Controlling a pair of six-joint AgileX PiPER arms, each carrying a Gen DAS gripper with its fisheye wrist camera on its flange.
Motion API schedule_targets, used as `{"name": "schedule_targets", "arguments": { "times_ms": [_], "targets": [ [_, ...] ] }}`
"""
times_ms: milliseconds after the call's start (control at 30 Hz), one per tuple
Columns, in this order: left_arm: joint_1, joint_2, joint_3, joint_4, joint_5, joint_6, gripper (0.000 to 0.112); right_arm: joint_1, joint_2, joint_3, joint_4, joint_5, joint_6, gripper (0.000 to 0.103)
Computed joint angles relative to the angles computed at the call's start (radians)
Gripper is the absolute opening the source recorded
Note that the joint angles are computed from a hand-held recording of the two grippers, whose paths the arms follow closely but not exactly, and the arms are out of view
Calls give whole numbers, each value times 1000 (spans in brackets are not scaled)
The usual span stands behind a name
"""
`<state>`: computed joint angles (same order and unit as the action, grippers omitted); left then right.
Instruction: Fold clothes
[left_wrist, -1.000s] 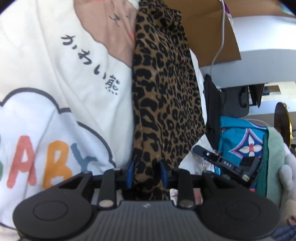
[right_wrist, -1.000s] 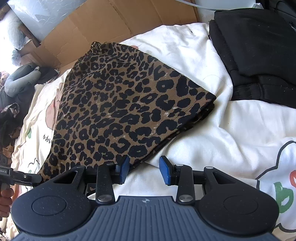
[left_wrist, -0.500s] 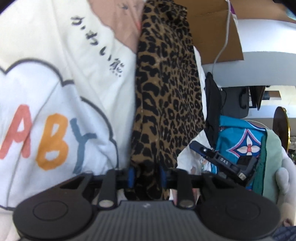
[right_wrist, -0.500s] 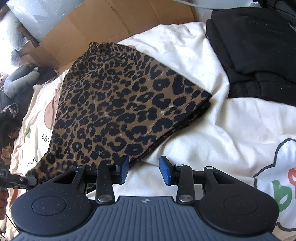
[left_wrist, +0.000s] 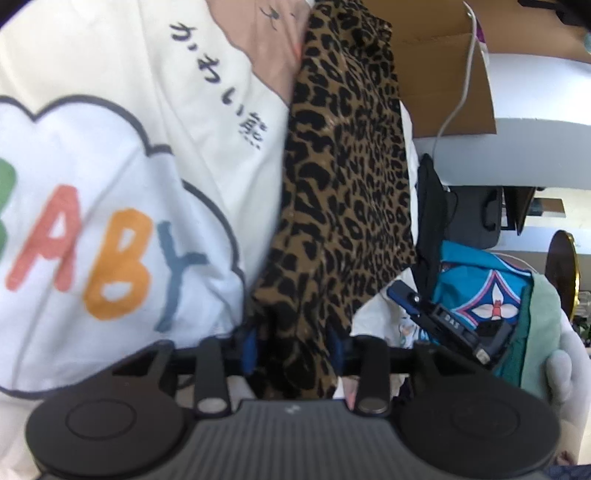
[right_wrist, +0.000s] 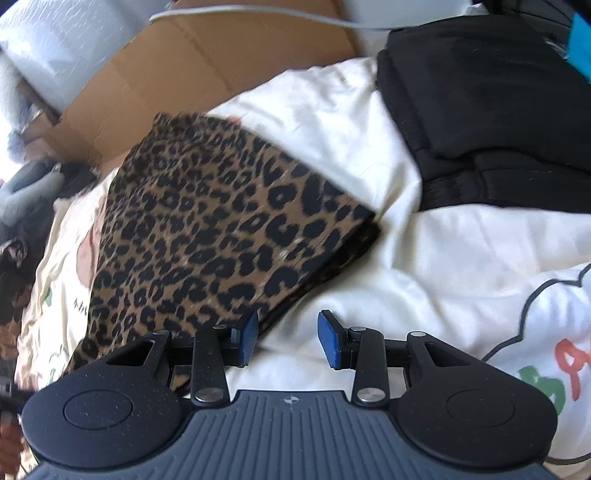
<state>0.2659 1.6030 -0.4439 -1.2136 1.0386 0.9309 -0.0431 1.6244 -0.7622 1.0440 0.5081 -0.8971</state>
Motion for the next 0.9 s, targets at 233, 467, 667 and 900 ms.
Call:
{"name": "schedule_targets", "arguments": {
  "times_ms": [233, 467, 667, 900],
  "targets": [
    [3, -2, 40, -19, 40, 41, 14, -59, 42, -28, 118, -38, -56, 43],
    [29, -44, 48, 16, 44, 3, 10, -170, 196, -67, 392, 75, -153, 43],
    [-32, -32, 36, -7, 12, -17, 13, -194, 263, -82, 521, 147, -258, 42],
    [-54, -47, 33, -9, -10, -37, 17, -203, 250, -74, 507, 164, -277, 23]
  ]
}}
